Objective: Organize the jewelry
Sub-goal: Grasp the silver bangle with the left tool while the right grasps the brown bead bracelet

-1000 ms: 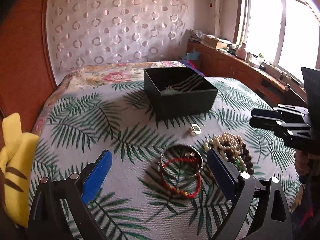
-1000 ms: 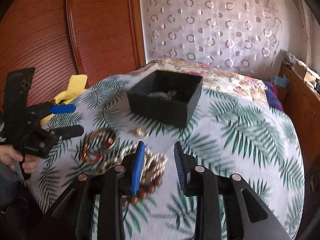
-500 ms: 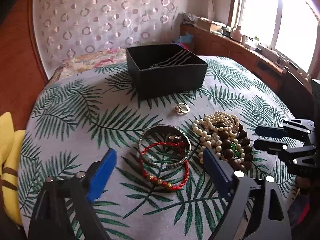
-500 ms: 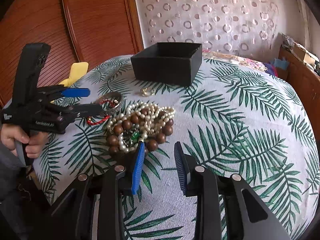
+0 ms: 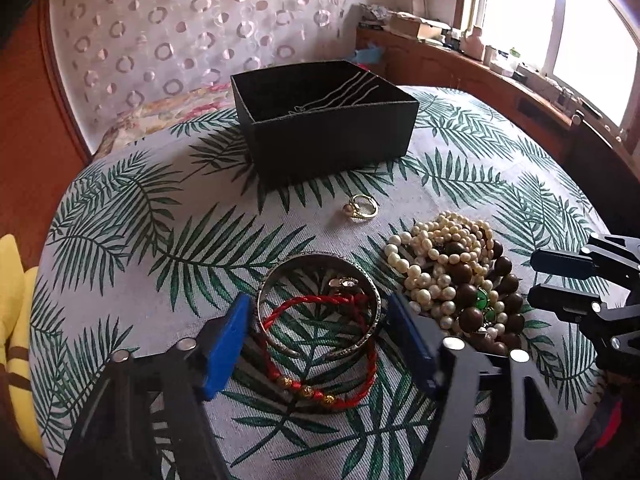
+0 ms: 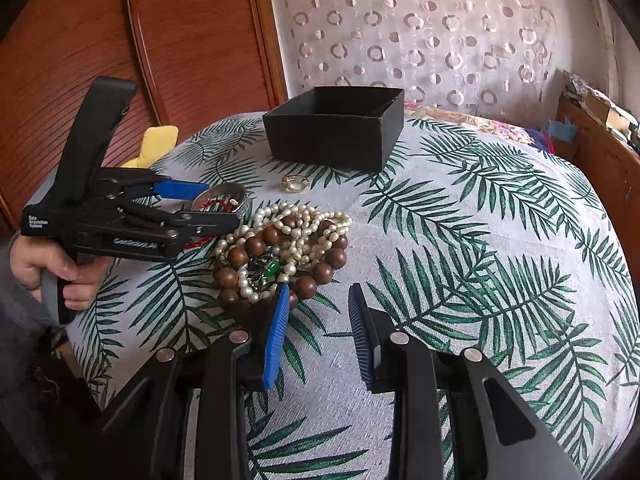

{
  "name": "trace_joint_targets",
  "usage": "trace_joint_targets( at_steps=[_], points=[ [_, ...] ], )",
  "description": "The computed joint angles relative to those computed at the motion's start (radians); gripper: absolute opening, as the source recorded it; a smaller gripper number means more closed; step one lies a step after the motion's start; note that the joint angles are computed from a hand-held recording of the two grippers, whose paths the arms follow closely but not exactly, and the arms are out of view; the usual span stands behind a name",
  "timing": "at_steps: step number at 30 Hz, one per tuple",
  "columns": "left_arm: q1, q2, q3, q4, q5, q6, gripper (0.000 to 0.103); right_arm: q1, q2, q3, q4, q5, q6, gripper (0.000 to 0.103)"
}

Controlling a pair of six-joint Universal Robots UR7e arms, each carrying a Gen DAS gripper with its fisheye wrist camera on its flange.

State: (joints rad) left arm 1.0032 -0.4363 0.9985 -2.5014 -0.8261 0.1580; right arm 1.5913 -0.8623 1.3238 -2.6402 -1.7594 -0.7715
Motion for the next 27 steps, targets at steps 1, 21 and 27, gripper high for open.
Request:
trace_joint_targets(
  at_steps=[1, 21, 27],
  points=[
    [0.000, 0.001, 0.000, -0.003, 0.004, 0.004, 0.059, 0.000, 0.000, -0.001, 0.002, 0.000, -0.001, 0.033],
    [-0.009, -0.113, 0.223, -0.252, -0.045, 0.030, 0.058, 0.041, -0.002, 0.000, 0.089, 0.031, -0.079, 0.033],
    [-0.006, -0.135, 0.260, -0.284, -0.052, 0.015, 0.058, 0.059, 0.024, -0.018, 0.115, -0.025, -0.121, 0.033]
  ],
)
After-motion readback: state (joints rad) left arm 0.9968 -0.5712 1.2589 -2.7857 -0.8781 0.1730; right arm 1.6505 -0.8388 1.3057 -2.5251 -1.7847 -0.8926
